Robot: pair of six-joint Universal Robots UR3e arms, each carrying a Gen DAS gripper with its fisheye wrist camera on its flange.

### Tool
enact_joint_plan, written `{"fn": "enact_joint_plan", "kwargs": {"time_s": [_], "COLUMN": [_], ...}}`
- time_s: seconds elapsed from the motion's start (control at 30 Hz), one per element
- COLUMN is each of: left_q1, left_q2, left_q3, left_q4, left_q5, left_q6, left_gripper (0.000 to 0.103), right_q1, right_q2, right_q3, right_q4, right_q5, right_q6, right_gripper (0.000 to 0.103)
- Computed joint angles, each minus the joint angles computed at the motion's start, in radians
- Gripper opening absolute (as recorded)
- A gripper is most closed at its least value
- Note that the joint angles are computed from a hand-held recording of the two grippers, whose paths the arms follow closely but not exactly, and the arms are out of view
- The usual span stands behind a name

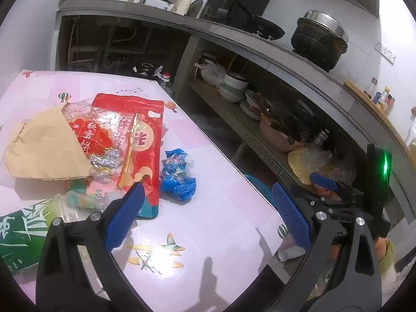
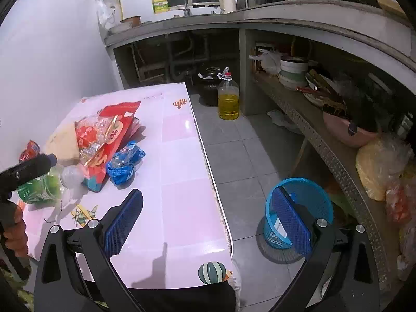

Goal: Collect trash
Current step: 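Bring both tools back up to the table, then grasp the blue plastic wrapper with the right tool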

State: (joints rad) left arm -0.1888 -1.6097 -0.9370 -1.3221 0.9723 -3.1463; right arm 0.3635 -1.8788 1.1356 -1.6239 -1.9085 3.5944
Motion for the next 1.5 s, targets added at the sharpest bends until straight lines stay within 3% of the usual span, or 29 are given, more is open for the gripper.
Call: {"fn": "enact_joint_plan", "kwargs": {"time_s": [0.17, 0.4, 0.6, 0.7, 1.0, 1.13, 1.3, 1.5], "left_q1": [0.000, 0.010, 0.050, 0.066, 0.145, 0.215, 0.286, 0.324], "left_q2": [0.040, 0.137, 0.205, 0.238, 0.314, 0.354, 0.370, 0.312], "left_q3": [-0.037, -0.161, -0.251, -0.290, -0.356, -0.383, -0.376, -0.282], "left_q4": [-0.009, 0.026, 0.035, 0.044, 0.021, -0.020, -0.060, -0.081], "left_q5": [0.039, 0.120, 0.138, 0.157, 0.175, 0.144, 0.098, 0.045], "left_q6": [0.048, 0.115, 0.156, 0.181, 0.242, 0.285, 0.303, 0.278], "left_gripper": [0.094, 0.094, 0.094, 0.094, 0.077, 0.072, 0.071, 0.071], "right_q1": [-0.087, -0.344, -0.378, -0.352, -0.239, -0.213, -0.183, -0.199], "right_q2": [-0.055, -0.094, 0.027, 0.135, 0.521, 0.586, 0.643, 0.581], "right_q3": [0.024, 0.030, 0.018, -0.017, -0.289, -0.374, -0.477, -0.381], "right_q4": [0.003, 0.041, -0.045, -0.091, -0.062, -0.036, 0.034, 0.015], "right_q5": [0.088, 0.459, 0.692, 0.754, 0.739, 0.707, 0.665, 0.676], "right_q6": [-0.014, -0.135, -0.134, -0.106, -0.032, -0.034, -0.055, -0.072], "right_gripper": [0.096, 0.096, 0.096, 0.088, 0.068, 0.060, 0.041, 0.027]}}
